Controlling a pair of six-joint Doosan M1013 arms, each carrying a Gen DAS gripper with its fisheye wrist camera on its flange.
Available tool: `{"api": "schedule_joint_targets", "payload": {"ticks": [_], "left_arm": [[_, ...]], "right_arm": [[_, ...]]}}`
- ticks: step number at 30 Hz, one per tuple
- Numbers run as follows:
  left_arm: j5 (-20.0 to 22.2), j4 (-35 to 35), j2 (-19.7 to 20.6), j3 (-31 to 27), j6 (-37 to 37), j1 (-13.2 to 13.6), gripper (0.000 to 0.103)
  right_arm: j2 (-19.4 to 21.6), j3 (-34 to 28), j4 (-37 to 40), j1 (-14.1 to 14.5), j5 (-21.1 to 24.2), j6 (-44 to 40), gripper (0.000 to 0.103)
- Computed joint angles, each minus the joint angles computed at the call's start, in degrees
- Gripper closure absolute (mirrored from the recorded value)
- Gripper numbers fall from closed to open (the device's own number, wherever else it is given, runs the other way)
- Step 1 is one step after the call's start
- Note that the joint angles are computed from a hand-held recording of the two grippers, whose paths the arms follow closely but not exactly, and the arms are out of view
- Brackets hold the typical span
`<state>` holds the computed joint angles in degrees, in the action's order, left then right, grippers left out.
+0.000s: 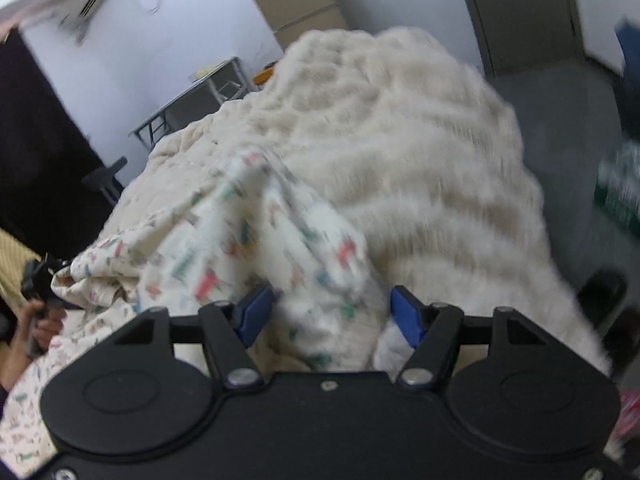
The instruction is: Fold clothes
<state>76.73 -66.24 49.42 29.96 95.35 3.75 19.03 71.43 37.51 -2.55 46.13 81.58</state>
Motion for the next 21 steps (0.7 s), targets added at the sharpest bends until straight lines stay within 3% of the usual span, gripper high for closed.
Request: {"api": "schedule_joint_targets", "payload": {"ticks": [2, 4, 8, 12, 18, 19, 21], "left_arm": [[2.10, 3.21, 0.64, -3.72, 2.90, -0.81, 0.089], [1.80, 7.70, 0.63, -7.30, 6.14, -1.23, 0.094], [-1.68, 18.87, 0.07, -14.96, 13.54, -2.06, 0.096], [-14.62, 38.10, -7.90, -8.11, 30.25, -4.94, 0.097], [-24.40, 56.88, -14.45, 3.55, 39.73, -7.83, 0.095], [-24.99, 59.40, -14.78, 4.73, 40.13, -8.10, 0.095], [-21.01, 60.53, -13.05, 3.71, 37.54, -7.59, 0.094]], "right_arm": [[-0.30, 1.18, 3.21, -0.35, -1.03, -1.15, 0.052], [-0.55, 1.68, 3.60, -0.27, -2.28, -1.47, 0.082], [-1.23, 2.33, 0.69, 0.41, -5.31, 0.28, 0.083], [-1.70, 2.89, -2.03, 0.87, -6.60, 1.34, 0.084], [-1.69, 2.58, -0.15, 1.01, -5.67, -1.04, 0.083], [-1.67, 2.48, -0.62, 1.19, -5.73, -1.37, 0.083], [-1.72, 2.36, -1.76, 1.58, -6.01, -1.67, 0.083]]}}
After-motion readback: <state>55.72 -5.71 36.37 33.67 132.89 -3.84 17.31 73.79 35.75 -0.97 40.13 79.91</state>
